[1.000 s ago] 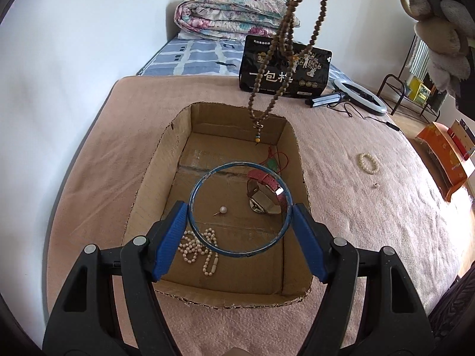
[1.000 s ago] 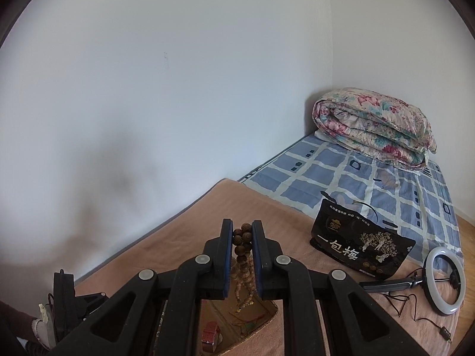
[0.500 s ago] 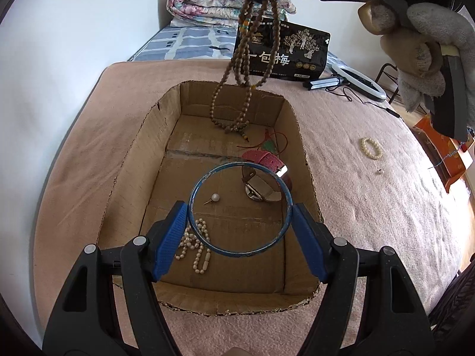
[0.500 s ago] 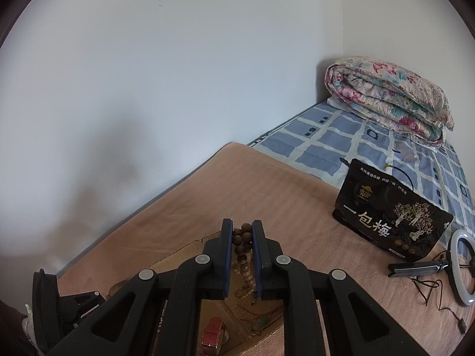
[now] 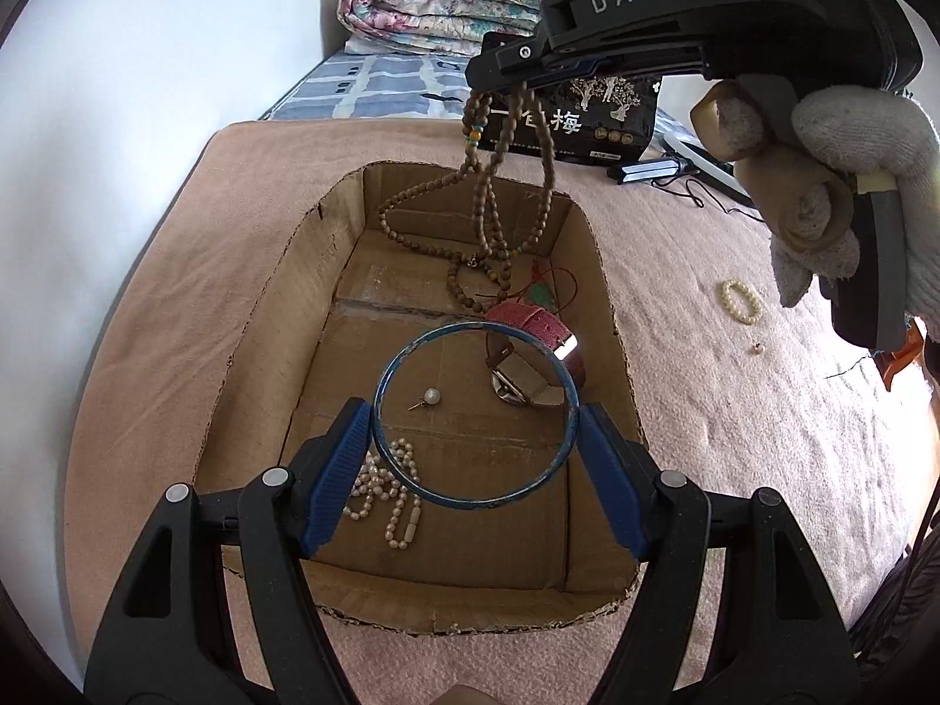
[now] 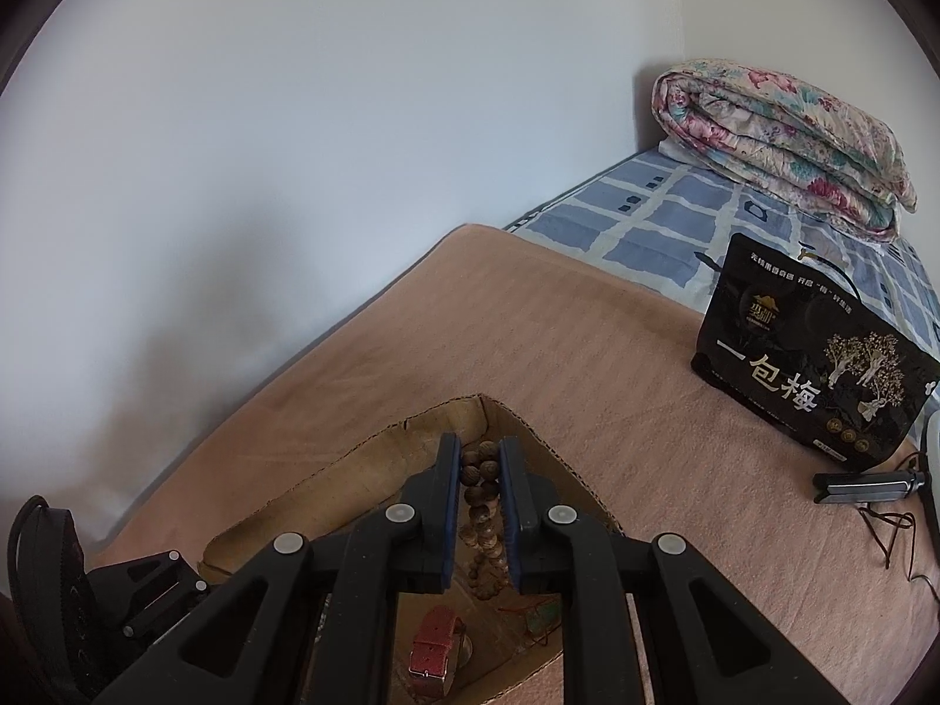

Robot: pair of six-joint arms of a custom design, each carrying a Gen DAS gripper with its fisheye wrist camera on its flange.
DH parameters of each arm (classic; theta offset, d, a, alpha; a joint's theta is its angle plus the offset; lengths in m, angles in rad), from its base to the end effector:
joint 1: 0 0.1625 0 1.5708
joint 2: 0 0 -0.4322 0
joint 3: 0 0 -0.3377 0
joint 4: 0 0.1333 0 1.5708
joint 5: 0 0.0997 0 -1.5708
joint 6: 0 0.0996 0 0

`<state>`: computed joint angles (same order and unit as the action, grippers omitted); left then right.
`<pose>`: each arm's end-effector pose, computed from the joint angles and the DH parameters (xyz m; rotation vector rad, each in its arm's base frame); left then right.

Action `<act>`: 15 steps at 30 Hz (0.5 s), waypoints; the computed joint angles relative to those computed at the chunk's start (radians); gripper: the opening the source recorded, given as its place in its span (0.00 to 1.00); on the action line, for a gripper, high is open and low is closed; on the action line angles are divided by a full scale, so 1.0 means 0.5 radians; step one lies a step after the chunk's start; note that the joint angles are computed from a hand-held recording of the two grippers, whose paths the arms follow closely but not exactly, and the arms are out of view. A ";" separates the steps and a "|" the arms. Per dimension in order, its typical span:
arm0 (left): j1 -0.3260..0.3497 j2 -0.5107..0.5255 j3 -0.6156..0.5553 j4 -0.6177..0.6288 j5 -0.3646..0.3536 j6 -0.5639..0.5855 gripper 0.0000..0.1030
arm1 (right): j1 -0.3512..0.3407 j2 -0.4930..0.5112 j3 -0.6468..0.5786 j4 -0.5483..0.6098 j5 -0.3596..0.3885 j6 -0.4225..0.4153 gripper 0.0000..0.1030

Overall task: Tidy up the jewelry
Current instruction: 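Open the left tool dropping the bangle while the right tool releases the mala into the box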

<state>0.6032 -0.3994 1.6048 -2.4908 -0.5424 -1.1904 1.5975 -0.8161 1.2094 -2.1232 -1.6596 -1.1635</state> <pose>-0.3701 -0.5204 -0.0622 -0.0685 2.2506 -0.9652 0.1437 -0.7186 0.2658 1.6610 -2.4724 0.1289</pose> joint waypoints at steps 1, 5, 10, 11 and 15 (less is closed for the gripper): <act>-0.001 -0.002 0.002 0.002 0.005 -0.007 0.71 | 0.000 0.006 -0.003 0.003 -0.004 0.004 0.12; -0.001 -0.008 -0.001 0.043 0.016 -0.059 0.73 | -0.007 -0.005 0.024 -0.024 -0.014 0.006 0.37; 0.005 -0.022 -0.020 0.153 0.024 -0.159 0.78 | -0.012 -0.029 0.079 -0.112 -0.037 0.001 0.76; 0.003 -0.022 -0.025 0.174 0.024 -0.172 0.78 | -0.012 -0.032 0.088 -0.130 -0.046 -0.008 0.81; -0.001 -0.022 -0.041 0.222 0.026 -0.200 0.78 | -0.009 -0.064 0.173 -0.276 -0.108 -0.047 0.92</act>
<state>0.6029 -0.4103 1.5845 -2.3799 -0.5293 -1.2906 1.5931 -0.8480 1.2961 -2.2610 -1.7134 -1.1869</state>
